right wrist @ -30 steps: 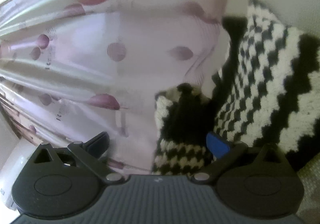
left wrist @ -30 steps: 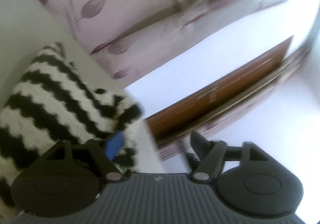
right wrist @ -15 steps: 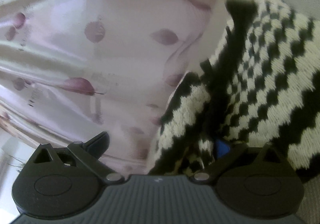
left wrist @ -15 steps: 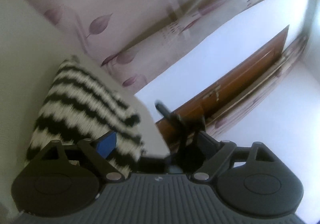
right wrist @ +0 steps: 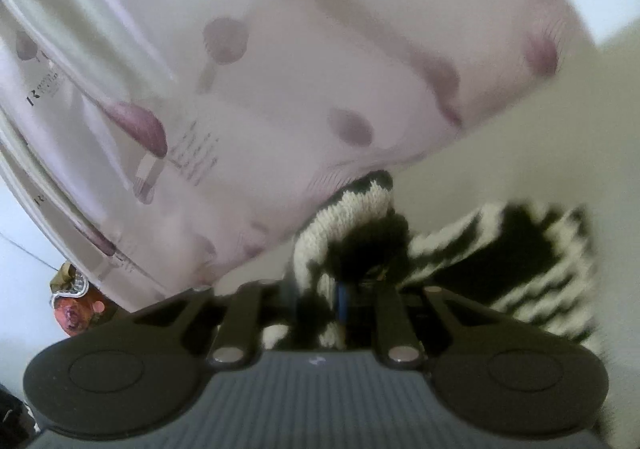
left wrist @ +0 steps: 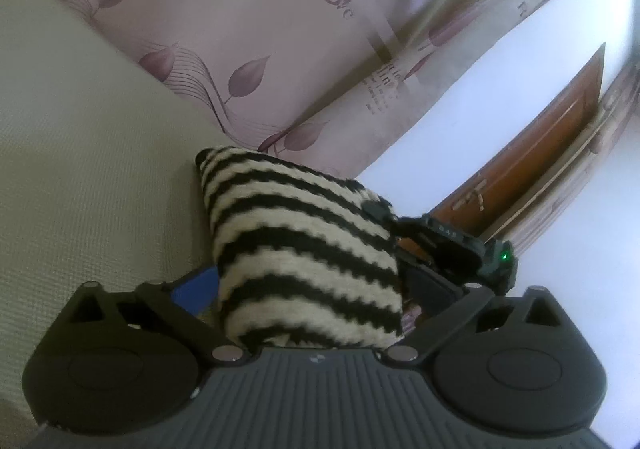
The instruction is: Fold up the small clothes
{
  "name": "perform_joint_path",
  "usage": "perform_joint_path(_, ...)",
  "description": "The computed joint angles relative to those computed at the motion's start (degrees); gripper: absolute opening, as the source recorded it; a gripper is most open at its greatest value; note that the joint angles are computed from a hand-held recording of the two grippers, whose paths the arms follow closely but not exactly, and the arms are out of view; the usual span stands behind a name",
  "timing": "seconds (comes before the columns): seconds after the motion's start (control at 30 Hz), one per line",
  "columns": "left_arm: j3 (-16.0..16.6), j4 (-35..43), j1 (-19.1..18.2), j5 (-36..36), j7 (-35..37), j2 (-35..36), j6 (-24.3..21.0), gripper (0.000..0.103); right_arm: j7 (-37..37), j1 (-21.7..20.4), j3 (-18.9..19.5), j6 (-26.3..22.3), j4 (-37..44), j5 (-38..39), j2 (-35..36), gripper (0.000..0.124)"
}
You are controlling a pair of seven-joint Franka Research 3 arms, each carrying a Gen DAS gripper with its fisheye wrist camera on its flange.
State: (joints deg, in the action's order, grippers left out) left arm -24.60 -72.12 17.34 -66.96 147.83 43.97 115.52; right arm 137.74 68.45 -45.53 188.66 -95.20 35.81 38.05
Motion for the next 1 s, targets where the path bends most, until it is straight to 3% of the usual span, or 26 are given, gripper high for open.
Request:
perform_joint_path(0.13,0.21,0.22,-1.60,1.58,-0.77,0.19,0.71,0.102,-6.04,-0.13,1.30,3.53,-7.39,4.05,-5.12,0.017)
perform_joint_path(0.2,0.30,0.58,-2.66,2.91,-1.30,0.44,1.19,0.102,-3.96,-4.65,6.98,6.53,-10.98,2.05,-8.09,0.017)
perform_joint_path(0.37,-0.79,0.59,-3.87,3.93,1.54,0.68,3.21,0.101,-6.10,-11.28,15.48,8.50,-13.86,4.01,-9.38,0.017)
perform_joint_path(0.5,-2.15,-1.77,-4.41,2.81,8.93,-1.25,7.15,0.096,-6.85,-16.86,21.96,12.31,-15.07,3.00,-10.18,0.017)
perform_joint_path(0.57,-2.81,-2.79,-4.97,1.58,13.70,-2.04,9.50,0.091,-4.73,-24.37,29.48,14.58,-15.72,-3.03,-11.34,0.019)
perform_joint_path(0.63,-3.07,-2.05,-5.98,1.72,16.85,-1.69,9.34,0.085,-4.24,-27.87,33.24,15.50,-16.50,-4.14,-12.11,0.024)
perform_joint_path(0.7,-2.57,-1.43,-7.69,2.93,18.11,-1.24,10.46,0.076,-8.27,-24.40,30.85,18.55,-16.90,2.26,-12.22,0.025)
perform_joint_path(0.77,-2.46,-1.50,-8.15,3.60,17.80,-0.66,10.35,0.073,-17.43,-18.07,26.08,20.91,-15.90,13.42,-12.06,0.025)
perform_joint_path(0.8,-2.37,-1.01,-8.27,4.14,16.92,-0.07,9.59,0.072,-20.75,-16.72,25.28,22.39,-15.57,16.31,-12.26,0.025)
perform_joint_path(0.87,-2.01,0.44,-8.61,6.00,14.17,1.26,7.14,0.068,-21.49,-18.31,26.76,23.64,-15.75,13.98,-13.33,0.025)
perform_joint_path(0.93,-1.38,1.40,-9.26,8.23,11.74,2.10,6.28,0.067,-33.32,-15.10,23.27,19.37,-11.67,21.69,-12.67,0.025)
perform_joint_path(1.0,-1.51,2.97,-9.32,9.30,9.24,3.56,5.41,0.065,-39.68,-15.24,22.57,15.09,-8.43,22.31,-11.85,0.025)
